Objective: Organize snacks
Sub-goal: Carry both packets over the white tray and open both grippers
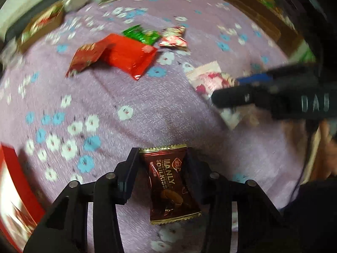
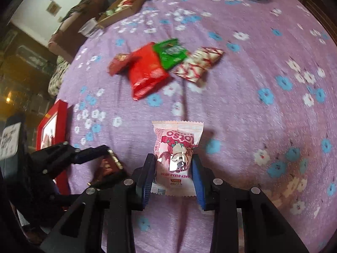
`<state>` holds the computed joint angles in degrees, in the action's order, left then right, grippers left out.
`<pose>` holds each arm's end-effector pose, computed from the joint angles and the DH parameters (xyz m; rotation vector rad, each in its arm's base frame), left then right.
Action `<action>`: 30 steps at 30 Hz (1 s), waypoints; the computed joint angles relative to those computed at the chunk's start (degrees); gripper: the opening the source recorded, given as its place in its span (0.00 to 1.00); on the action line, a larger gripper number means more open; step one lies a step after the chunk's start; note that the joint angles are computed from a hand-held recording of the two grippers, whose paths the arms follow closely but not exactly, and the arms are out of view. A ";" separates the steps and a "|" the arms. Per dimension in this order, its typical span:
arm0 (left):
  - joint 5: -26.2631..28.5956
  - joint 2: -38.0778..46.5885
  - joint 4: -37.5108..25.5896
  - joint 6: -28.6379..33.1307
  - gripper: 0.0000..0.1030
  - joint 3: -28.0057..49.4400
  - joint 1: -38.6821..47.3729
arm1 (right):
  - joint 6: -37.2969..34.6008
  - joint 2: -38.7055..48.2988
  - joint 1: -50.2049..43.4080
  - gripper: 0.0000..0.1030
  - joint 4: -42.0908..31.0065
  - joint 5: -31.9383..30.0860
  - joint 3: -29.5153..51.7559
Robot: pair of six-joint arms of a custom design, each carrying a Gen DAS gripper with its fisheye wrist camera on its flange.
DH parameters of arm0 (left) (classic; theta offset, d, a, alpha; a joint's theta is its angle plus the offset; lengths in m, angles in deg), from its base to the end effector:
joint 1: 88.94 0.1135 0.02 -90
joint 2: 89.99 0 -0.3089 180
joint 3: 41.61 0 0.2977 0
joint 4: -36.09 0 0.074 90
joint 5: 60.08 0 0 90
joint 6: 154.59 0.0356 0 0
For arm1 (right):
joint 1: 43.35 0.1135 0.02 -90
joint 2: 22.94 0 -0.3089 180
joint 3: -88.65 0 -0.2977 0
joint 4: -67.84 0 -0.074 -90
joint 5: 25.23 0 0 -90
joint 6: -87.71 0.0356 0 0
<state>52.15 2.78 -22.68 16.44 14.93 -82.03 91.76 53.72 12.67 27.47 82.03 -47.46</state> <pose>0.2654 0.0186 0.1395 1.7236 2.3236 -0.4967 0.1375 0.1851 0.1496 0.9588 2.5914 0.2872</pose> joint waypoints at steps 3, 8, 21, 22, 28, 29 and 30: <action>1.82 1.97 -4.42 -1.88 0.41 3.67 2.89 | -3.73 1.11 -0.87 0.34 0.82 0.37 1.84; 6.26 3.02 -9.24 -5.46 0.41 10.82 8.07 | -10.56 3.61 -3.01 0.34 2.29 -0.31 5.44; 10.54 13.53 -11.31 -17.71 0.42 30.69 22.43 | -35.37 21.80 -7.30 0.34 3.84 -5.36 29.07; 10.15 14.54 -10.91 -18.80 0.42 31.91 23.53 | -37.49 24.09 -7.30 0.34 3.63 -6.17 31.95; 7.71 19.87 -8.43 -23.56 0.42 37.82 29.57 | -46.68 35.87 -6.24 0.34 1.26 -10.07 46.81; 7.38 20.39 -8.20 -23.97 0.42 38.49 30.35 | -47.79 37.44 -5.98 0.34 0.84 -10.62 48.85; 7.05 20.69 -7.58 -24.39 0.42 38.77 31.09 | -48.82 38.85 -5.82 0.34 0.35 -11.20 50.75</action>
